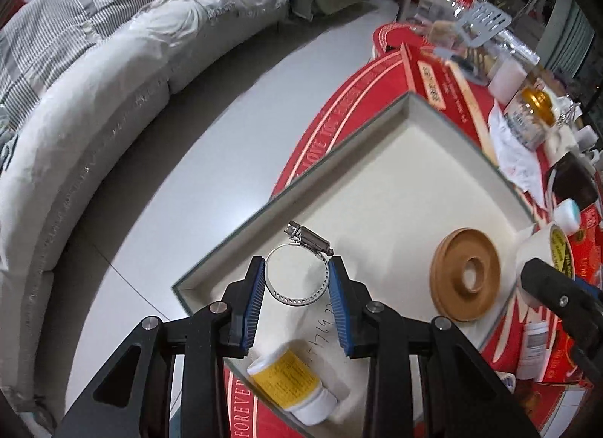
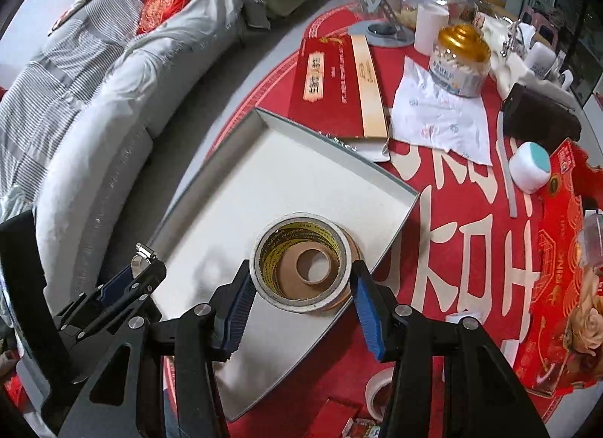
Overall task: Organize rigid objects
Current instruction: 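Carry the hose clamp and tape roll over the white box, then lower the clamp into the box with left tool while right tool sets tape on the ring tray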
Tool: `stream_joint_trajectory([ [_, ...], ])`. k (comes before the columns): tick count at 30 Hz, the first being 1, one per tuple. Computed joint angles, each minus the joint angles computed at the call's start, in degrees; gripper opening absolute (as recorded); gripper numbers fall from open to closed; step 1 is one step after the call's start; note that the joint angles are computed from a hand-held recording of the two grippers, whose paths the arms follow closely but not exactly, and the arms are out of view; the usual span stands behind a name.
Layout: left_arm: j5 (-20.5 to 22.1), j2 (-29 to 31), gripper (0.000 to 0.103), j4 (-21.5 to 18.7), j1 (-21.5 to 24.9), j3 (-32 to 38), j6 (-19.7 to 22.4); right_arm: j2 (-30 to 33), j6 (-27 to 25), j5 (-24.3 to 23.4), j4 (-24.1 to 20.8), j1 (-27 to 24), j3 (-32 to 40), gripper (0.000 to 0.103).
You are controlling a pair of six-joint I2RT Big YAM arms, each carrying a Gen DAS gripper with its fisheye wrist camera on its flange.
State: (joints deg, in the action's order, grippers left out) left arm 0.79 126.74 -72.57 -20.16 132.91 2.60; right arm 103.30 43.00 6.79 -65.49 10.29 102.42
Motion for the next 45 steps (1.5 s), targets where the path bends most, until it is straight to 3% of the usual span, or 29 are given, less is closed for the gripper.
stream_joint_trajectory([
  [6,-0.27,1.13,0.036,-0.49,-0.06,1.03,0.60,2.41,-2.18,-0.12,0.01,0.13,1.49,0.052],
  [24,0.58,4.82,0.036,-4.10,-0.37,5.86,1.54,5.96,-2.33,-0.91,-1.10,-0.20,4.36,0.052],
  [42,1.17,6.39,0.037,-4.45,-0.49,6.92,2.65,8.81,-2.59,0.62,-3.56,-0.27,6.83,0.052],
  [45,0.47,6.11,0.049,-3.72,-0.57,6.15,2.77,9.20,-2.75,1.11,-3.81,-0.25,7.32,0.056],
])
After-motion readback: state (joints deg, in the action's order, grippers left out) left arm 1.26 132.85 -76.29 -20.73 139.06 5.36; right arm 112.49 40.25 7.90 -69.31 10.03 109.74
